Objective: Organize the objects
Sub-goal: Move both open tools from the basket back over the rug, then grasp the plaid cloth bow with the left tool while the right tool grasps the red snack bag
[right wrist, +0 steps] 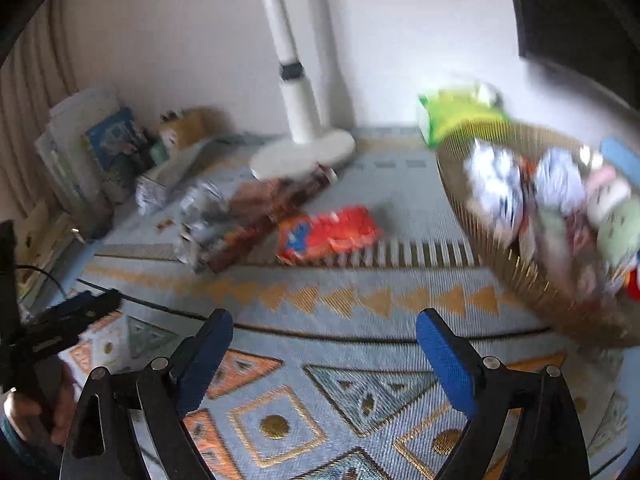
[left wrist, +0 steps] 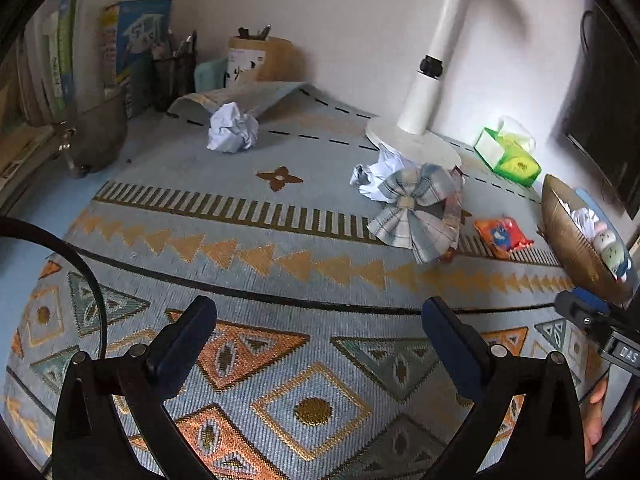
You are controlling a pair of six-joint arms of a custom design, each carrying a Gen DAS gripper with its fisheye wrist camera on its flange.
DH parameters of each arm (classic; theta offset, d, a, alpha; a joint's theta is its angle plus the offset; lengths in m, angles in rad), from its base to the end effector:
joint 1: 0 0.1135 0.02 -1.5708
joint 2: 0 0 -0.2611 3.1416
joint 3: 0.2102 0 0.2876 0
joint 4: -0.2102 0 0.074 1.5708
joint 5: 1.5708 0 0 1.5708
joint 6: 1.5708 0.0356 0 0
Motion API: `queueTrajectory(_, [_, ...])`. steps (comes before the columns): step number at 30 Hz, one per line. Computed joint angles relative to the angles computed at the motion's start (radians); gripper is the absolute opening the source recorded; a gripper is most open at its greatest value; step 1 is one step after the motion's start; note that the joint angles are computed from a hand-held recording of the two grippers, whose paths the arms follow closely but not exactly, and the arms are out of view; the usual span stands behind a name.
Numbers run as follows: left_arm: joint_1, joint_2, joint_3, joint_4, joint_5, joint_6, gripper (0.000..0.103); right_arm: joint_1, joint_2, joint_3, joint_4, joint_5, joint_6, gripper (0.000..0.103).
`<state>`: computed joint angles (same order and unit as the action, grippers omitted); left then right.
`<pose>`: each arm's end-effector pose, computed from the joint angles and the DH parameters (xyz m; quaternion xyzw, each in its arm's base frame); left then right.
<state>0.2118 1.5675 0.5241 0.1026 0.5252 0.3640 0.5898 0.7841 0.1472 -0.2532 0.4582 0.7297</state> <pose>0.2719 0.0402 0.0771 0.1500 0.9094 -0.1517 0.3570 0.1447 0.0779 0.0965 0.1398 0.9105 0.0301 0.3881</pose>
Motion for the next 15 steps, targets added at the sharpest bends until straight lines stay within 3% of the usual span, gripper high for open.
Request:
queueTrajectory(5, [-0.018, 0.012, 0.011, -0.011, -0.042, -0.005, 0.102, 0.063, 0.044, 0.016, -0.015, 0.091, 0.037, 0.092])
queueTrajectory(8, [-0.058, 0.024, 0.073, -0.109, -0.078, -0.004, 0.102, 0.076, 0.089, 0.035, -0.007, 0.096, 0.026, 0.092])
queueTrajectory(11, [-0.075, 0.018, 0.162, -0.219, 0.002, -0.035, 0.102, 0.061, 0.101, 0.036, 0.005, 0.071, 0.016, 0.092])
queueTrajectory(15, [-0.141, 0.120, 0.298, -0.260, 0.040, -0.061, 0.099, 0.023, 0.070, 0.023, 0.009, 0.038, 0.018, 0.092])
